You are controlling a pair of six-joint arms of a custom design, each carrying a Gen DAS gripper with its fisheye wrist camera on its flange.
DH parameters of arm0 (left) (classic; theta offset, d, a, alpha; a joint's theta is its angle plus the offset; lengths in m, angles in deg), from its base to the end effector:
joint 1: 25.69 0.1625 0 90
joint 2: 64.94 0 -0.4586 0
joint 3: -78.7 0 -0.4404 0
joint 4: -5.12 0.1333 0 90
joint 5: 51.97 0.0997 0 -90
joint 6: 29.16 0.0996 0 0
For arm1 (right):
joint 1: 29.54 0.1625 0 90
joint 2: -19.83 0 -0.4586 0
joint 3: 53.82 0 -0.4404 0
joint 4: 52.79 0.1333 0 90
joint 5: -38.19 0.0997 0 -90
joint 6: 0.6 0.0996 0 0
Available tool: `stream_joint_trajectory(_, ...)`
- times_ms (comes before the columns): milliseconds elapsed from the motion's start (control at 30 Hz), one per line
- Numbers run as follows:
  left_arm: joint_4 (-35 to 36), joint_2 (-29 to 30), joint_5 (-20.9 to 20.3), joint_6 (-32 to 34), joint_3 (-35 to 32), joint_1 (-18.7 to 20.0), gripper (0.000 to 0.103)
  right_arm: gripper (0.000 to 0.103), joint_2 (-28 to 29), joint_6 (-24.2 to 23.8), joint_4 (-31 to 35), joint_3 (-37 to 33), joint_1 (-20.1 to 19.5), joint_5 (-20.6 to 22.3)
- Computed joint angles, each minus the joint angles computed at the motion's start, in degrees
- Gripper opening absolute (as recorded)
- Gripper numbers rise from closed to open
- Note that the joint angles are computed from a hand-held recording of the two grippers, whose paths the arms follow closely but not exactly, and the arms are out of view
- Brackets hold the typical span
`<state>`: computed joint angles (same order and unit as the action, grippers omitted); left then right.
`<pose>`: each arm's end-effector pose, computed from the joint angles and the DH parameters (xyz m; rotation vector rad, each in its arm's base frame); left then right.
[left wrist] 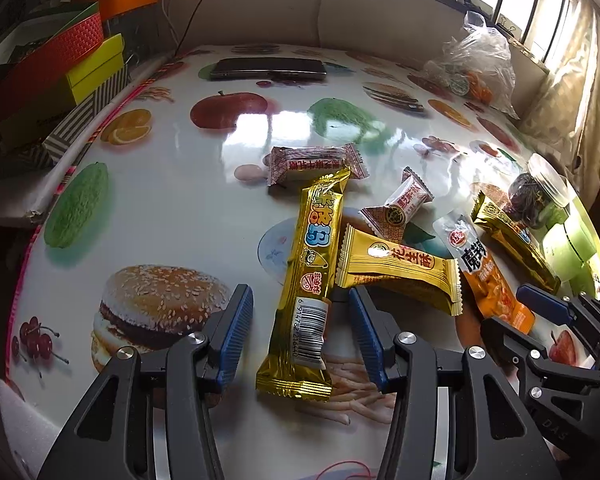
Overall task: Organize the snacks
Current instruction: 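Grasp the long yellow wafer bar with the left gripper, then grasp the orange konjac snack packet with the right gripper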
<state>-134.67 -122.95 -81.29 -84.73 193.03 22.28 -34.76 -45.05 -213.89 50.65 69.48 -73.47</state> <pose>-0.2253 -0.5787 0.1252 -0.1874 2.2048 -0.8908 0.2013 -0.6525 0.1493 1.1093 -2.4137 0.3192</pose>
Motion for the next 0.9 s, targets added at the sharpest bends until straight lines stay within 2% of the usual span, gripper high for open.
stream_joint_trajectory(33,0.71,-0.04,0.35,-0.67,-0.01,-0.07,0.045,0.053,-0.06,0.20,0.15,-0.05,-0.07,0.23)
stream_joint_trajectory(67,1.15,-0.15,0.63,-1.14,0.05,-0.09,0.034,0.052,-0.15,0.41,0.22,-0.06,-0.15,0.49)
stream_joint_trajectory(100,0.19,-0.30,0.49,-0.84,0.34,-0.09,0.027,0.052,-0.22,0.58,0.28,-0.03,-0.24,0.71)
stream_joint_trajectory(133,-1.14,-0.44,0.25,-0.43,0.72,-0.10,0.026,0.052,-0.26,0.58,0.25,0.00,-0.27,0.76)
stream_joint_trajectory(400,-2.95,-0.86,1.60,-1.18,1.86,-1.40,0.024,0.052,-0.73,1.43,0.47,0.16,-0.66,1.95)
stream_joint_trajectory(733,-5.79,-0.21,2.23,1.49,1.85,-3.21,0.024,0.050,-1.56,1.55,0.53,0.66,-0.84,3.43)
stream_joint_trajectory(800,-5.97,-0.18,2.39,1.61,1.86,-3.49,0.024,0.048,-1.87,1.41,0.57,0.83,-0.86,4.05)
stream_joint_trajectory(833,-5.91,-0.15,2.45,1.77,1.80,-3.63,0.024,0.043,-1.94,1.30,0.73,0.78,-0.83,4.22)
stream_joint_trajectory(900,-5.91,-0.03,2.55,2.08,1.65,-3.82,0.024,0.043,-1.95,1.10,0.78,0.73,-0.79,4.15)
